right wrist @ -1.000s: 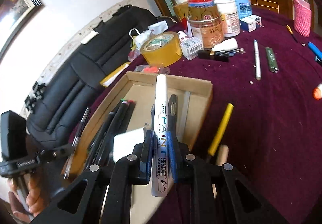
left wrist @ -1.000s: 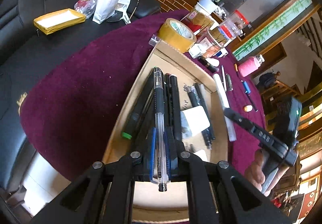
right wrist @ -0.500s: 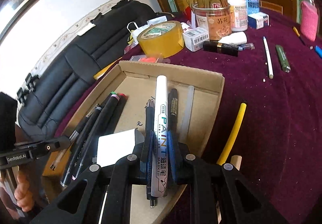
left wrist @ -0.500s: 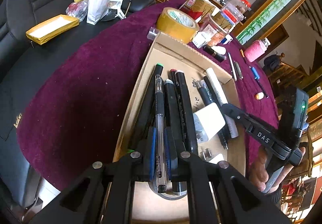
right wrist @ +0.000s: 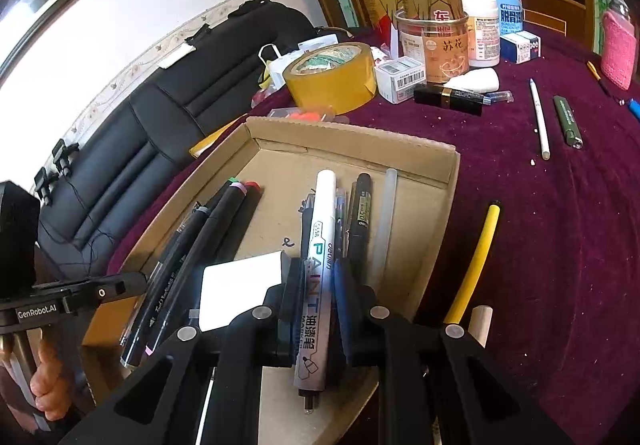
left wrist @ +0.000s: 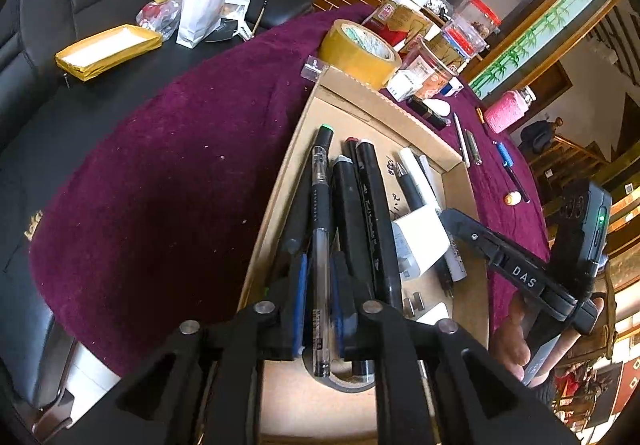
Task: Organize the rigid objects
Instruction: 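Carry the PAINT marker and clear pen into the tray and open both grippers, then withdraw from the tray and grasp a white marker with the left gripper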
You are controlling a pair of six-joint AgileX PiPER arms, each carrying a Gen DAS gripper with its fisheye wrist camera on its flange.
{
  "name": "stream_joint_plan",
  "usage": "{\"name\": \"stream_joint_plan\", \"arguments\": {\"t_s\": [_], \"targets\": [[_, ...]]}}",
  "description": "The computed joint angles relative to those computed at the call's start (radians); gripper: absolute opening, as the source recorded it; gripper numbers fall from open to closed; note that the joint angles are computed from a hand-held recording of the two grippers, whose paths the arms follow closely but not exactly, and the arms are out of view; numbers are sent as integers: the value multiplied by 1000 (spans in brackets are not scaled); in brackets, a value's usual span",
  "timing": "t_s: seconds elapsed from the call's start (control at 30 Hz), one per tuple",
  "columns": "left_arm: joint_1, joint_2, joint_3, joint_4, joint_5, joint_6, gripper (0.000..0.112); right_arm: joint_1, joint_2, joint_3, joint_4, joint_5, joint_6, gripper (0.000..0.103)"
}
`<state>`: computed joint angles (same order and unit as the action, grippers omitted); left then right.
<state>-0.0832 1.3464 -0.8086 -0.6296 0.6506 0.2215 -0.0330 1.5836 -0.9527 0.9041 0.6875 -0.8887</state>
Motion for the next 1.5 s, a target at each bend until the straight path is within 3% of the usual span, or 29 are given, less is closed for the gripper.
{"name": "stream_joint_plan", "arguments": {"t_s": [0.07,0.2,0.3,0.43,0.5,0.63,0.7,0.83,0.97,1.13,1.37,1.5], "targets": [[7,-23,19,-21,-9,15,24,-25,-2,1,45,31,-36,18],[-6,-95,42,-21,-10,-33,34,-66,-26,12,111,61,-90,28],[-131,-172,53,124,-66,-233,44,-116,-38,3,139,112,-114,34],[-358,-194,28,348,-111,-515,46,-241,-61,-27,147,237,-85,46],[-457,-173,-4,428,-115,-613,46,-319,-73,-59,112,317,-34,55],[-602,-94,-78,532,-121,-755,48,-496,-81,-122,32,446,-34,56],[-665,-36,-128,580,-113,-825,48,-568,-60,-133,11,461,-79,56],[-765,79,-227,673,-80,-939,48,-670,14,-122,42,471,-177,56],[-819,220,-349,685,-39,-943,48,-690,71,-125,58,445,-153,56],[-829,371,-494,689,45,-925,46,-730,64,-132,88,485,-168,56],[-807,521,-654,684,164,-909,35,-772,58,-136,110,497,-152,56],[-837,577,-728,800,251,-987,25,-794,56,-136,129,509,-151,56]]}}
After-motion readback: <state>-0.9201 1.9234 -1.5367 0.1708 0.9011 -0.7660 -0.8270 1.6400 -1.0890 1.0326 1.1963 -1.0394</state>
